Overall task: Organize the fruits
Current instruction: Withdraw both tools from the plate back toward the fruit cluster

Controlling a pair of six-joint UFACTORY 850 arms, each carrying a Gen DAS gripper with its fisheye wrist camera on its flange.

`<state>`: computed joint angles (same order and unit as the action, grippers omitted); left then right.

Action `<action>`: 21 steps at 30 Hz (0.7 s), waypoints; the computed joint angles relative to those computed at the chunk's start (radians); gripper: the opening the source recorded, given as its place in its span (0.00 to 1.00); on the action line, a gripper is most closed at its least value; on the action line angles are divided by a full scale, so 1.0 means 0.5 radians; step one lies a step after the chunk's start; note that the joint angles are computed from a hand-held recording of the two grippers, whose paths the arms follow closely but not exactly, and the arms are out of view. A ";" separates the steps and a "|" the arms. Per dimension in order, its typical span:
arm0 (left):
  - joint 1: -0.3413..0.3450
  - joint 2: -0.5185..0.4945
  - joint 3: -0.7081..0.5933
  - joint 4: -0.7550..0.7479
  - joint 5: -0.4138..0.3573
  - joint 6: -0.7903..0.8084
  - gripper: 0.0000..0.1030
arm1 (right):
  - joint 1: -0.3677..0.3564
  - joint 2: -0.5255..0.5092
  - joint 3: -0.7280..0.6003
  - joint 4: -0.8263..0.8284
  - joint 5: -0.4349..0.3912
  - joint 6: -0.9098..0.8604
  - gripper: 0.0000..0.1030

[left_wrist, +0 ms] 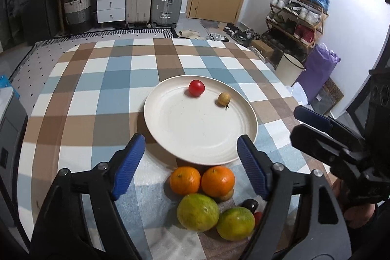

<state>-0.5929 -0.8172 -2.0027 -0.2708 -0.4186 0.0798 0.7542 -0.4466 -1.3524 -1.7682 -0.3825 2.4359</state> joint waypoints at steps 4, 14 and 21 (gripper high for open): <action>-0.005 0.098 0.155 -0.021 0.070 0.006 0.78 | 0.054 0.034 0.035 -0.009 -0.079 0.032 0.88; -0.016 0.284 0.468 0.051 0.239 -0.103 0.99 | 0.141 0.075 0.095 0.062 -0.170 0.027 0.92; 0.019 0.294 0.573 -0.190 0.197 0.067 0.99 | 0.198 0.093 0.117 0.125 -0.243 -0.050 0.92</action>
<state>-0.5836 -0.6702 -1.7161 -0.3660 -0.3202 0.1133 0.8531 -0.4003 -1.2938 -1.7056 -0.5039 2.4110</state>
